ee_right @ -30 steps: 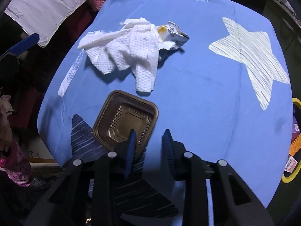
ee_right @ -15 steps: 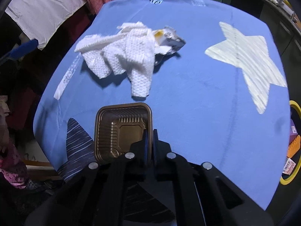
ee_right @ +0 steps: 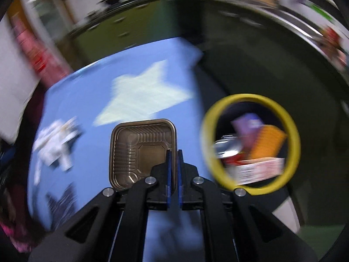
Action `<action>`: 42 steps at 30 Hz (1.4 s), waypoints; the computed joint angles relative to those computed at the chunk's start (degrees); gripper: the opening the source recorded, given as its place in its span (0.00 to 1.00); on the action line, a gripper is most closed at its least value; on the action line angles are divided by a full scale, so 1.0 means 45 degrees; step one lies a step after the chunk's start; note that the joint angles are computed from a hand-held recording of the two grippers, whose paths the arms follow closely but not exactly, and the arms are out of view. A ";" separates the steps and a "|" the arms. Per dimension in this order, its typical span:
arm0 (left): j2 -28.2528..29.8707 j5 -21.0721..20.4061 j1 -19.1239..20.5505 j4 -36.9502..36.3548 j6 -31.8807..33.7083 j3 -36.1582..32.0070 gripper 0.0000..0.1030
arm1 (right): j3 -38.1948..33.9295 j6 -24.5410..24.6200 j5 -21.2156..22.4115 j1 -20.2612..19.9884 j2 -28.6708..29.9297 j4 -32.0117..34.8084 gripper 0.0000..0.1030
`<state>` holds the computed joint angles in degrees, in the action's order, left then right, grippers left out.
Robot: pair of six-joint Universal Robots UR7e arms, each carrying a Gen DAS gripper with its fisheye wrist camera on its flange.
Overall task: Collect trash
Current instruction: 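Carry the brown tray over the bin and release it, then grasp the white towel with the left gripper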
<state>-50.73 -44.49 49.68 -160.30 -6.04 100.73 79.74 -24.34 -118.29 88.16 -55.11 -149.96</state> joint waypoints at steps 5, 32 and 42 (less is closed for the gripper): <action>0.0157 0.0019 -0.0035 0.0247 0.0069 -0.0169 0.96 | -0.1430 0.0776 -0.0811 -0.0769 0.0436 0.0265 0.04; 0.0775 -0.0324 0.0461 0.0874 0.1758 -0.1127 0.96 | -0.1229 0.0833 -0.0346 -0.1371 0.0378 -0.0829 0.37; 0.1858 -0.1542 0.1560 0.2317 0.3442 -0.3008 0.95 | -0.1257 0.0761 -0.0377 -0.1296 0.0668 -0.0366 0.37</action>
